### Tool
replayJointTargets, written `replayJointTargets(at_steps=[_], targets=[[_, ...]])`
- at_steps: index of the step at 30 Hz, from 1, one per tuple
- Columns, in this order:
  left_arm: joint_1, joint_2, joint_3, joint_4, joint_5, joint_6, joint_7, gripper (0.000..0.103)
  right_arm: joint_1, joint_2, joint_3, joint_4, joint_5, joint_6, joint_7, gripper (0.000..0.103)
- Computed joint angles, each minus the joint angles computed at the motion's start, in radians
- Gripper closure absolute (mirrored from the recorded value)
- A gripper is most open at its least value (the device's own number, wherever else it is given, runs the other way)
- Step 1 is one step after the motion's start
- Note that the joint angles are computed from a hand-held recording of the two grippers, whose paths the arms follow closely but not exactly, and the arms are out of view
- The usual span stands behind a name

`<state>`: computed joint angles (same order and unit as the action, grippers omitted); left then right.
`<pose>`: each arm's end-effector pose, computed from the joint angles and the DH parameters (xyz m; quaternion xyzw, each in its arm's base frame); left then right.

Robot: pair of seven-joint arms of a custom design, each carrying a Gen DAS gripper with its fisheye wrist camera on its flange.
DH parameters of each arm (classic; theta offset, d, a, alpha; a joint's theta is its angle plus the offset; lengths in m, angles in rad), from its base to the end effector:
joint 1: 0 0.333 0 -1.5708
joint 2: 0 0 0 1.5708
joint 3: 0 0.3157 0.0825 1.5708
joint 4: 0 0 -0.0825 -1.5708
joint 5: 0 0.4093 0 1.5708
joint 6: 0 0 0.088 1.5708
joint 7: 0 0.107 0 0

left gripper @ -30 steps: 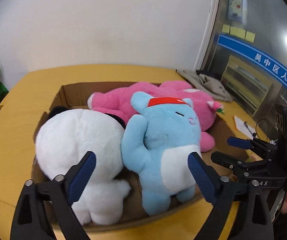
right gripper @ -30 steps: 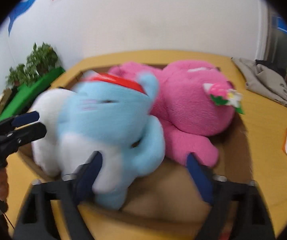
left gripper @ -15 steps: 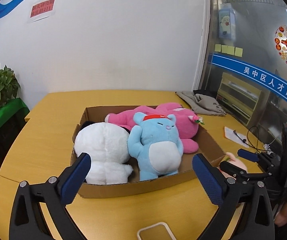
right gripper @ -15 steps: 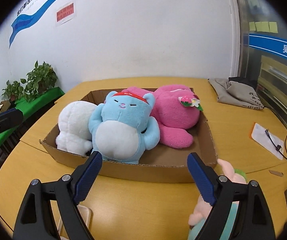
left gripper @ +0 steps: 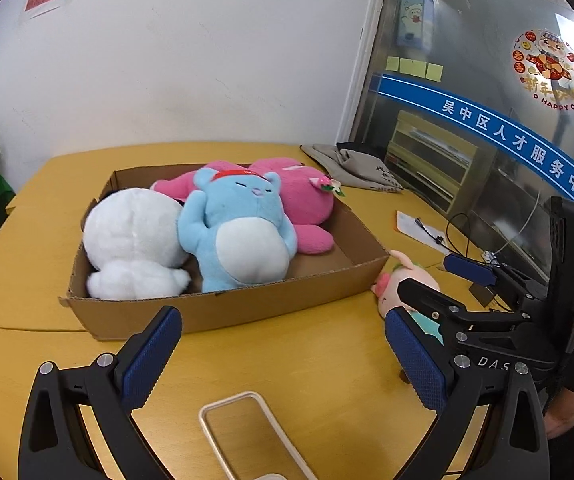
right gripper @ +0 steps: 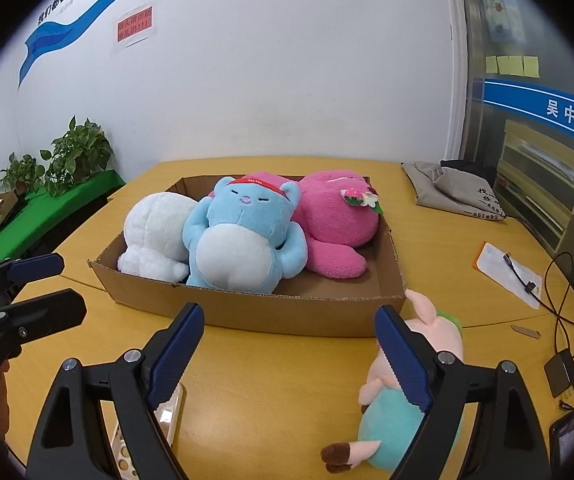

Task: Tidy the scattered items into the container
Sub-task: 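Open both grippers and withdraw them toward the pink-and-teal pig plush, then close the left gripper on the pig's green tuft while the right gripper grasps its body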

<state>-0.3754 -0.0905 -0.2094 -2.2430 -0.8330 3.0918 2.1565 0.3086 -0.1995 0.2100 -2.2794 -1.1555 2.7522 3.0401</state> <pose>0.5032 -0.2627 0.4842 -0.5034 0.7321 -0.4306 0.1585 0.4489 0.3035 0.4772 -0.6330 0.6211 -0.3152 0.3379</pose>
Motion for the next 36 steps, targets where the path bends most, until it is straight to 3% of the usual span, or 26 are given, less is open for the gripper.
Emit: replayJointTargets(at_steps=[4,12,18,25,26,28,29,31,33,35,36], targets=[[0.006,0.015,-0.010,0.007,0.030,-0.007,-0.032,0.000,-0.002,0.000,-0.003,-0.012,0.003,0.007,0.011,0.016],[0.005,0.045,-0.020,0.041,-0.037,-0.029,0.037,0.000,-0.022,-0.019,-0.012,-0.040,-0.003,0.052,0.024,0.016],[0.033,0.084,-0.039,0.055,0.006,-0.046,-0.019,0.000,-0.071,-0.067,-0.027,-0.098,-0.017,0.080,0.063,0.016],[0.060,0.141,-0.068,0.088,-0.006,-0.067,-0.034,0.000,-0.135,-0.118,-0.099,-0.246,0.225,0.031,-0.070,0.016],[0.064,0.150,-0.072,0.093,-0.006,-0.071,-0.037,0.000,-0.140,-0.103,-0.107,-0.256,0.254,0.055,-0.098,0.016],[0.068,0.165,-0.075,0.100,0.025,-0.081,-0.068,0.000,-0.163,-0.073,-0.127,-0.284,0.275,0.227,-0.114,0.016],[0.070,0.171,-0.075,0.103,0.047,-0.087,-0.086,0.000,-0.158,-0.060,-0.131,-0.284,0.300,0.269,-0.150,0.019],[0.075,0.178,-0.078,0.108,0.079,-0.093,-0.106,0.000,-0.143,-0.028,-0.113,-0.262,0.318,0.313,-0.234,0.028],[0.082,0.181,-0.082,0.110,0.094,-0.088,-0.115,0.000,-0.095,0.005,-0.100,-0.236,0.380,0.323,-0.359,0.030],[0.090,0.186,-0.088,0.118,0.088,-0.086,-0.113,0.000,-0.125,0.017,-0.002,-0.190,0.242,0.258,-0.330,0.028],[0.095,0.190,-0.090,0.124,0.083,-0.088,-0.111,0.000,-0.116,0.017,0.004,-0.187,0.230,0.263,-0.345,0.028]])
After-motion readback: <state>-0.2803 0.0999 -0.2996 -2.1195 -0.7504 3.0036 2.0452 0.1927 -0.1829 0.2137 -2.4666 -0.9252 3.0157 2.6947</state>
